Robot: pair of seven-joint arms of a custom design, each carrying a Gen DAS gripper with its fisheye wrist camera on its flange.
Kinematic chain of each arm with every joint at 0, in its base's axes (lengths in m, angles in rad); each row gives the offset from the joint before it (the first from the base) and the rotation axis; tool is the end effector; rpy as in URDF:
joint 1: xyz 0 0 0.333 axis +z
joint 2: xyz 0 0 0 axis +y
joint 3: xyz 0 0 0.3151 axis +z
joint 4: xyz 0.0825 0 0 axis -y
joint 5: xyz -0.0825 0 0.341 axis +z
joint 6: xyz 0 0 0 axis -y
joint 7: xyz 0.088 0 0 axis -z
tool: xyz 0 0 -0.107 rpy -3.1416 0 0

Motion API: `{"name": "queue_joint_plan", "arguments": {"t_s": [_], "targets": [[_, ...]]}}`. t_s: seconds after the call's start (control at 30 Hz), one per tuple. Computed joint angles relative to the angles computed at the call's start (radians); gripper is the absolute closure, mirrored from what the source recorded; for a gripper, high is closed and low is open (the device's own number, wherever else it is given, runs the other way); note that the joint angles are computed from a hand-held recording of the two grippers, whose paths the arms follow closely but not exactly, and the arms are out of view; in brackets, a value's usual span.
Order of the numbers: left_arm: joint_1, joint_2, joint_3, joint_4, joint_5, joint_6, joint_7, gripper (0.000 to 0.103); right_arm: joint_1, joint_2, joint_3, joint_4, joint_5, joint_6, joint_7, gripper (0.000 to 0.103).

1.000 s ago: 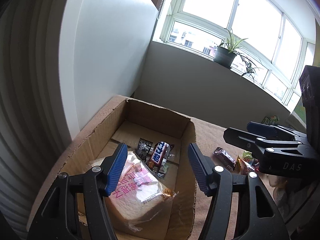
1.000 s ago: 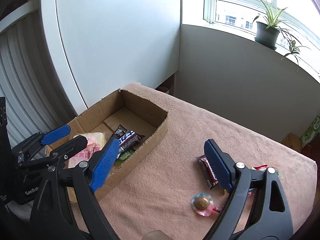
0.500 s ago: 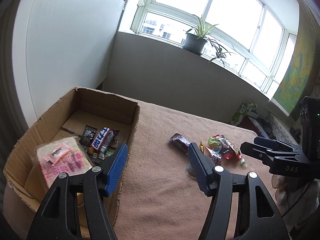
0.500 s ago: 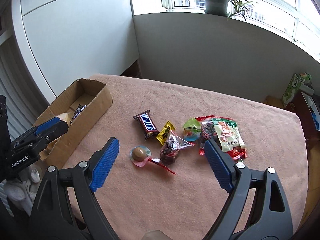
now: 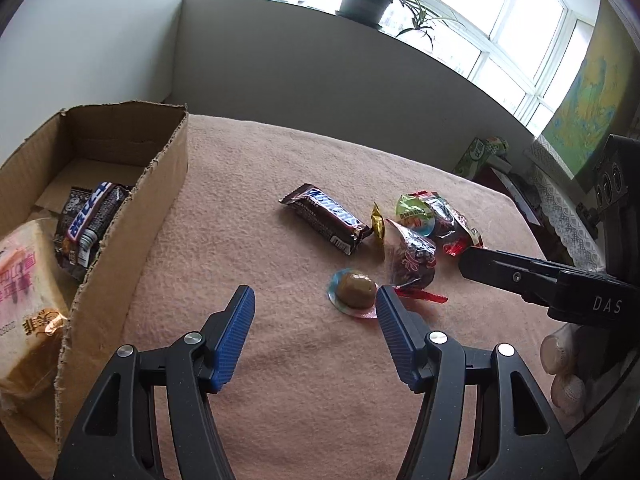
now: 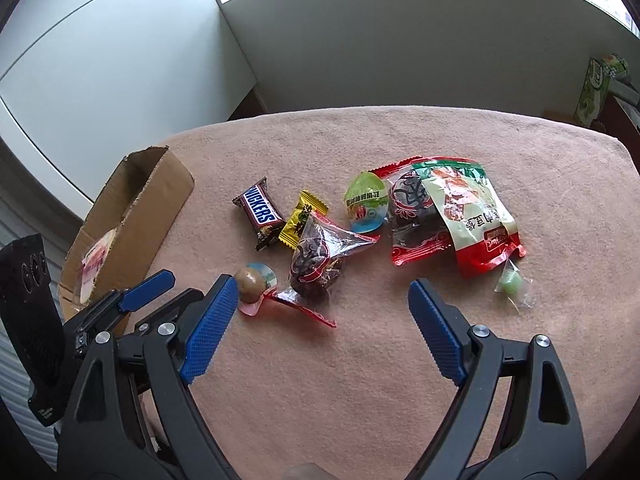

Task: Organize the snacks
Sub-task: 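Move the left gripper to the brown lollipop while the right moves to the clear candy bag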

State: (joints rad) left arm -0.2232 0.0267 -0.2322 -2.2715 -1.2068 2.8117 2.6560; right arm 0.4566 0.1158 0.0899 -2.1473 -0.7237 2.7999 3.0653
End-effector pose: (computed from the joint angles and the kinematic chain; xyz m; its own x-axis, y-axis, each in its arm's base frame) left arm 0.4771 -0.1825 0.4074 -0.5259 -0.7961 0.2995 -0.7332 0.2458 -0.6341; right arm 0.4598 0.3146 0.4268 -0.2252 -0.9279 -0.2971 -0.7722 0.3559 -0.5263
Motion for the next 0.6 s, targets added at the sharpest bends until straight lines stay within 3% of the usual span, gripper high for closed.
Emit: {"name": "queue_joint_plan", "arguments": {"t_s": [0.17,0.3,0.6], "targets": [[-0.01,0.031,-0.012,0.012,0.091,0.013,-0.077,0.043,-0.01,0.034,-0.005,0.019,0.053,0.022,-0.038,0.014],[-0.012,0.035,-0.019,0.013,0.125,0.019,-0.104,0.043,-0.025,0.069,0.0,0.032,0.139,0.056,-0.116,0.024],[-0.012,0.071,-0.031,0.043,0.232,0.01,-0.187,0.043,-0.02,0.123,-0.014,0.061,0.255,0.081,-0.216,0.037]]}}
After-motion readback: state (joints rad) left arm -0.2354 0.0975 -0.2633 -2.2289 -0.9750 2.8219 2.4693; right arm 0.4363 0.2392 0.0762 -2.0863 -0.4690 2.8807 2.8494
